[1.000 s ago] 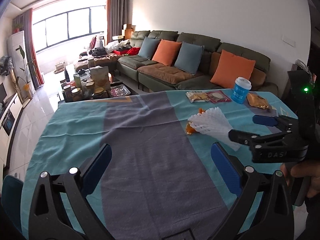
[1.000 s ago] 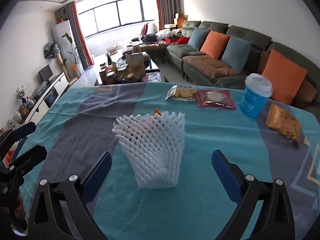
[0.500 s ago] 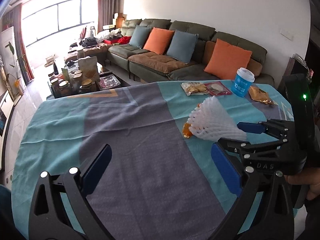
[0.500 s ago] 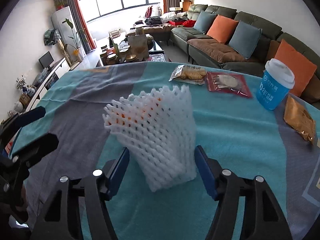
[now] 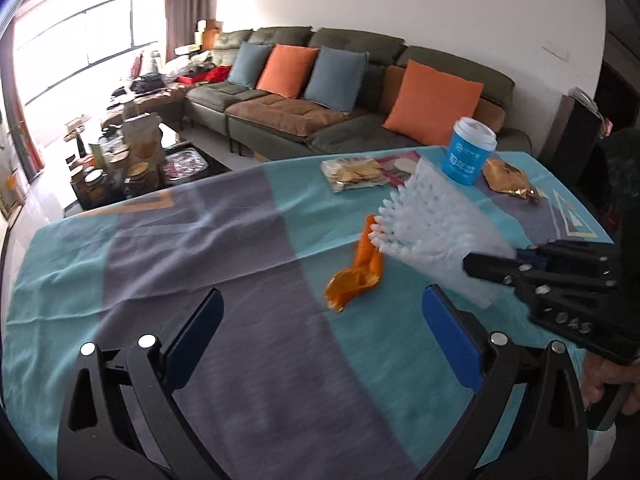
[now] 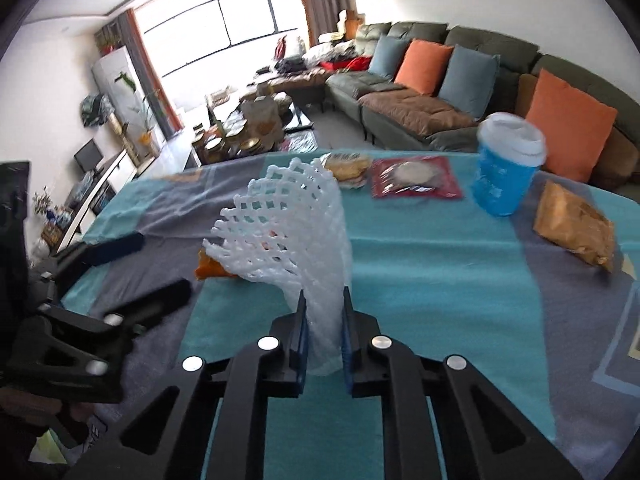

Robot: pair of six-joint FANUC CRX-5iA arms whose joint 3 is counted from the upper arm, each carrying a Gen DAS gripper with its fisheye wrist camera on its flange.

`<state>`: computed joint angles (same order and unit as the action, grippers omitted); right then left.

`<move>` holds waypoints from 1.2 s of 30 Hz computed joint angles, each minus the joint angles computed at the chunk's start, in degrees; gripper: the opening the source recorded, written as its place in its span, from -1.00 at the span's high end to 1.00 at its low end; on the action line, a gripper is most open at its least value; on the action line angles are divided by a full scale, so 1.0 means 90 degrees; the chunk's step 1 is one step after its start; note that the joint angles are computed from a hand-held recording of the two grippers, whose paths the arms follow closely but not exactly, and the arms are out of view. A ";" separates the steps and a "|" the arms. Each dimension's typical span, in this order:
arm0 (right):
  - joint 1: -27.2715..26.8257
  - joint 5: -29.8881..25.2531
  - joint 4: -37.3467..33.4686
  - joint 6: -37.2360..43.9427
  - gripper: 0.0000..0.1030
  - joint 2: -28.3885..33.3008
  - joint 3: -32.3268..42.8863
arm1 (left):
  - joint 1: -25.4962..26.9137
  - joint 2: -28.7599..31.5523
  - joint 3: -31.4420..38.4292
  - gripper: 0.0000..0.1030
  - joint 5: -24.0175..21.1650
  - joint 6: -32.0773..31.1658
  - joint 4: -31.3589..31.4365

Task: Collect trash
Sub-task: 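Grasp the orange peel with the left tool while the right tool lifts the foam net, then carry the orange peel and white foam net over the teal bin with both tools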

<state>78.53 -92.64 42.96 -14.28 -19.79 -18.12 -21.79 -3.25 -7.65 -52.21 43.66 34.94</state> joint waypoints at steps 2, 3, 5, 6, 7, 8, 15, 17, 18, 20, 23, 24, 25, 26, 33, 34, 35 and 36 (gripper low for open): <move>0.0155 -0.0187 0.0136 -0.0193 0.78 -0.0071 -0.0043 | -0.0109 0.0099 0.0082 -0.90 0.0048 0.0083 -0.0105; 0.0250 -0.0338 0.0231 -0.0324 0.79 -0.0096 -0.0065 | -0.0168 0.0163 0.0161 -0.90 0.0054 0.0163 -0.0227; 0.0374 -0.0474 0.0326 -0.0477 0.79 -0.0169 -0.0108 | -0.0250 0.0271 0.0252 -0.90 0.0037 0.0218 -0.0297; 0.0427 -0.0558 0.0374 -0.0552 0.79 -0.0188 -0.0123 | -0.0285 0.0327 0.0320 -0.90 -0.0009 0.0245 -0.0368; 0.0465 -0.0611 0.0414 -0.0595 0.79 -0.0206 -0.0133 | -0.0326 0.0393 0.0400 -0.88 -0.0058 0.0290 -0.0448; 0.0516 -0.0646 0.0443 -0.0646 0.79 -0.0244 -0.0157 | -0.0355 0.0437 0.0443 -0.83 -0.0100 0.0295 -0.0453; 0.0676 -0.0705 0.0711 -0.0710 0.79 -0.0256 -0.0153 | -0.0381 0.0778 0.0787 -0.05 -0.0461 0.0657 -0.0600; 0.0733 -0.0754 0.0741 -0.0696 0.79 -0.0266 -0.0154 | -0.0386 0.0796 0.0799 0.25 -0.0489 0.0601 -0.0615; 0.0751 -0.0767 0.0748 -0.0700 0.79 -0.0259 -0.0150 | -0.0387 0.0805 0.0804 0.29 -0.0494 0.0610 -0.0615; 0.0789 -0.0789 0.0789 -0.0711 0.79 -0.0255 -0.0142 | -0.0369 0.0832 0.0813 0.55 -0.0537 0.0578 -0.0538; 0.0845 -0.0826 0.0832 -0.0668 0.79 -0.0225 -0.0097 | -0.0311 0.0823 0.0762 0.64 -0.0565 0.0551 -0.0405; 0.0857 -0.0829 0.0845 -0.0630 0.79 -0.0202 -0.0075 | -0.0293 0.0799 0.0733 0.66 -0.0549 0.0542 -0.0380; 0.0857 -0.0833 0.0854 -0.0608 0.79 -0.0169 -0.0046 | -0.0266 0.0757 0.0683 0.67 -0.0534 0.0521 -0.0339; 0.0879 -0.0832 0.0884 -0.0588 0.79 -0.0142 -0.0019 | -0.0220 0.0723 0.0645 0.67 -0.0570 0.0495 -0.0263; 0.0913 -0.0538 0.1051 -0.0420 0.79 0.0055 0.0111 | 0.0370 -0.0076 -0.0114 0.69 -0.0528 0.0031 0.0505; 0.0873 -0.0416 0.1078 -0.0355 0.79 0.0097 0.0131 | 0.0526 -0.0237 -0.0271 0.69 -0.0572 -0.0098 0.0675; 0.0829 -0.0296 0.1099 -0.0302 0.79 0.0132 0.0147 | 0.0651 -0.0385 -0.0390 0.69 -0.0572 -0.0183 0.0726; 0.0790 -0.0186 0.1117 -0.0259 0.79 0.0177 0.0173 | 0.0802 -0.0573 -0.0530 0.69 -0.0539 -0.0248 0.0737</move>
<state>85.64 -94.31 53.01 -16.61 -18.20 -16.56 -14.57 -8.40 -12.42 -57.06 41.43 41.58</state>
